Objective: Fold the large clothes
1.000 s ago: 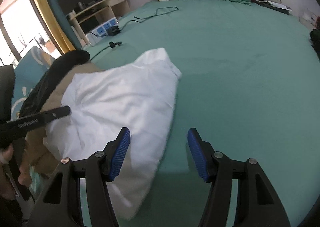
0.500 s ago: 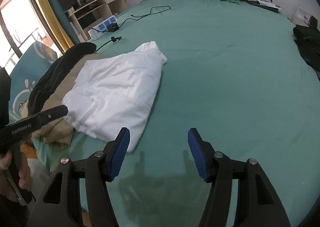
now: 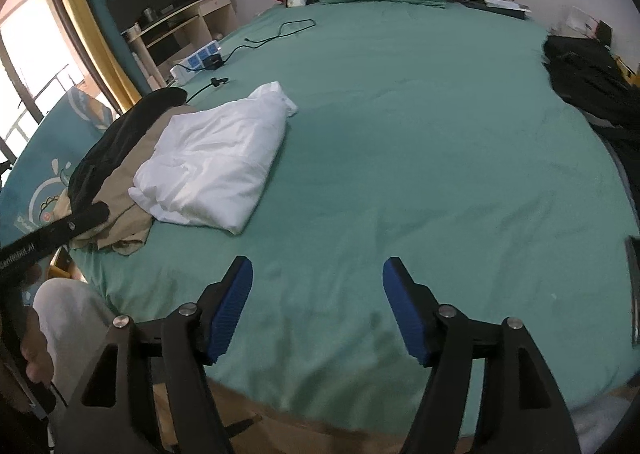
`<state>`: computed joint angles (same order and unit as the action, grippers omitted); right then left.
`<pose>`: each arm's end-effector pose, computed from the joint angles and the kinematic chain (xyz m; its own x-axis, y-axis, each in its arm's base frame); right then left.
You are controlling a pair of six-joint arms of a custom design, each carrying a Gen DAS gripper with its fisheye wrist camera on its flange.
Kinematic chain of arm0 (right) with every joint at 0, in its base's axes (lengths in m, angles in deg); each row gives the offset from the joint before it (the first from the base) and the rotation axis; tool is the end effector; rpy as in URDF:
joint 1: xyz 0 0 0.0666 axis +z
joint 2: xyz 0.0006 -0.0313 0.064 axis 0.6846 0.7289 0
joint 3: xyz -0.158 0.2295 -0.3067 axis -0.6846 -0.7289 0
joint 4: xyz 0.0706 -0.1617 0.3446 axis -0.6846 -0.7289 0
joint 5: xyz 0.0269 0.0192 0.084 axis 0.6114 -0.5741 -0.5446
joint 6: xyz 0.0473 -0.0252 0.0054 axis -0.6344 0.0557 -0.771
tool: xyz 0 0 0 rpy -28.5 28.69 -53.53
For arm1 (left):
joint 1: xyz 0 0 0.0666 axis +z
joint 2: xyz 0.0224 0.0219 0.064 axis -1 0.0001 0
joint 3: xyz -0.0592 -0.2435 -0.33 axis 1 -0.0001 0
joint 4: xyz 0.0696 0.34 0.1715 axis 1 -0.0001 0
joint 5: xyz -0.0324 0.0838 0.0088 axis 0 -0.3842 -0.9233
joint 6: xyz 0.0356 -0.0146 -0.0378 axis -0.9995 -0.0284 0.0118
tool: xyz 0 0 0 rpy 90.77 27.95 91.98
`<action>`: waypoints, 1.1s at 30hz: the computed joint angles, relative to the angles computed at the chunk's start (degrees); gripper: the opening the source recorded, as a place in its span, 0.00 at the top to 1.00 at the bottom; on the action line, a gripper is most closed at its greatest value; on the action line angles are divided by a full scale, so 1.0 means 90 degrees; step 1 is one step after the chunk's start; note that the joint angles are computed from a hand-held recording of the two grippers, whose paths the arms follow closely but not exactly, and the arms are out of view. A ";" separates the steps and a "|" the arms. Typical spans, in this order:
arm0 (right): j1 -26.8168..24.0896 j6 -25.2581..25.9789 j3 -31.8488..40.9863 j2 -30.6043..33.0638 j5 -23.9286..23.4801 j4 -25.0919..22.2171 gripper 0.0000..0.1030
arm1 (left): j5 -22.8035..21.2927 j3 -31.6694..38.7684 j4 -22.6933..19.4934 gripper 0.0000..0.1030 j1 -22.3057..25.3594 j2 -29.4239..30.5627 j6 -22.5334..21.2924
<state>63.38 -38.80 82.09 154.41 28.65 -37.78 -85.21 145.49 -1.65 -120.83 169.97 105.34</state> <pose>0.5440 0.1958 0.3874 -0.7970 0.2205 -0.5623 0.1098 0.9684 0.2241 0.5628 -0.3387 0.4307 -0.7951 0.0633 -0.6031 0.2786 0.9215 -0.2705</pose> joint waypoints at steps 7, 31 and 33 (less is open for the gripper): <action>-0.0040 -0.0103 -0.0622 -0.0743 0.0378 -0.0010 0.30 | -0.0933 -0.0326 0.0568 0.50 -0.0379 -0.0465 -0.0238; 0.0288 0.0502 -0.0471 -0.2230 0.2546 0.0158 0.17 | -0.2128 -0.0039 0.2048 0.41 -0.1388 -0.1211 -0.1580; 0.0353 0.0618 -0.0442 -0.2304 0.2689 0.0246 0.15 | -0.2042 -0.0061 0.2150 0.41 -0.1365 -0.1261 -0.1558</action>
